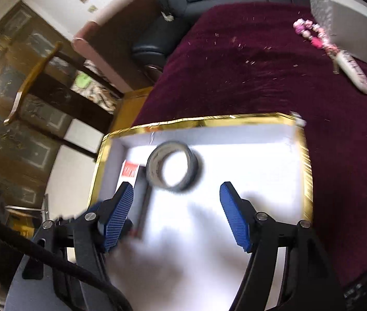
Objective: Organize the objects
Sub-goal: 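Grasp the pink plush toy with the left gripper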
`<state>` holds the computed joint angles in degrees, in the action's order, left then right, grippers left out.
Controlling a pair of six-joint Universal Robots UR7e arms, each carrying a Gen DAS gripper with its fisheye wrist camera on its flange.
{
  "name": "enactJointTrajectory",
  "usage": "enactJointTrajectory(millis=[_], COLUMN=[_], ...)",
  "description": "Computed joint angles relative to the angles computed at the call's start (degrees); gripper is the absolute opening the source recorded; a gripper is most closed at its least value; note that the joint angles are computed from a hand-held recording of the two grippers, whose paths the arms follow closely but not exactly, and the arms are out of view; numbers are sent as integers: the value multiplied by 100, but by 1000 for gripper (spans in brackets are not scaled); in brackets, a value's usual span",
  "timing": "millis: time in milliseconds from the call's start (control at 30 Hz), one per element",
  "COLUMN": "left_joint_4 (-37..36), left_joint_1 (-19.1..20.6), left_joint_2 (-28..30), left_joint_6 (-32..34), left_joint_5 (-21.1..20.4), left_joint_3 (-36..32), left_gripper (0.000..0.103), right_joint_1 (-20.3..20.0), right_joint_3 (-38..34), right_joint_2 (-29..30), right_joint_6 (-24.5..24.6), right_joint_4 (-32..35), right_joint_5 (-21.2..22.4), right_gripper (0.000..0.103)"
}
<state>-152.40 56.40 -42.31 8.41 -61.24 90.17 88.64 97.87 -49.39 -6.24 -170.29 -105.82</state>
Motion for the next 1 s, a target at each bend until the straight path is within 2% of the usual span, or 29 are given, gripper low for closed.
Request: enactJointTrajectory(millis=[100, 167, 233, 267, 300, 400, 467, 567, 633, 700, 767, 867, 1000], left_joint_4=[-566, -782, -995, -1144, -1306, -1489, -1696, -1701, -1513, -1347, -1188, -1181, -1002], left_joint_1=[-218, -367, -538, -628, -731, -1075, -1358, -1718, -1861, -1929, -1904, -1917, -1869], left_joint_2=[-352, -608, -812, -873, -925, -961, -846, -561, -384, -254, -221, -85, 64], left_joint_6=[301, 436, 637, 736, 843, 1374, 1681, 1808, 1648, 1385, 1115, 737, 259], left_joint_5=[-226, -663, -1083, -1230, -1363, -1739, -1659, -1377, -1184, -1021, -1105, -1141, -1184], left_joint_3=[647, 1084, 1506, 1697, 1905, 2392, 2622, 2717, 2618, 2503, 2464, 2434, 2300], left_gripper=[42, 42, 48, 56, 64, 66, 66, 66, 66, 66, 66, 66, 66], right_joint_1=[-151, -296, -519, -617, -757, -1209, -1620, -2524, -3065, -3209, -3298, -3159, -3284], right_joint_3=[1013, 1706, 2504, 2772, 3138, 3925, 4318, 4708, 4824, 4754, 4708, 4719, 4712], right_joint_2=[-779, -1341, -1974, -2200, -2491, -3089, -3353, -3657, -3586, -3732, -3876, -3789, -3827], right_joint_6=[-358, -616, -960, -1120, -1352, -1975, -2225, -2358, -2410, -2239, -2318, -2226, -2162], right_joint_4=[-520, -878, -1375, -1548, -1815, -2494, -2938, -3212, -3554, -3189, -2793, -3034, -2798], right_joint_5=[475, 775, 1061, 1144, 1176, 1269, 1525, 2593, 3309, 3335, 3666, 3402, 3674], right_gripper=[70, 70, 75, 81, 81, 81, 81, 81, 81, 81, 81, 81, 81])
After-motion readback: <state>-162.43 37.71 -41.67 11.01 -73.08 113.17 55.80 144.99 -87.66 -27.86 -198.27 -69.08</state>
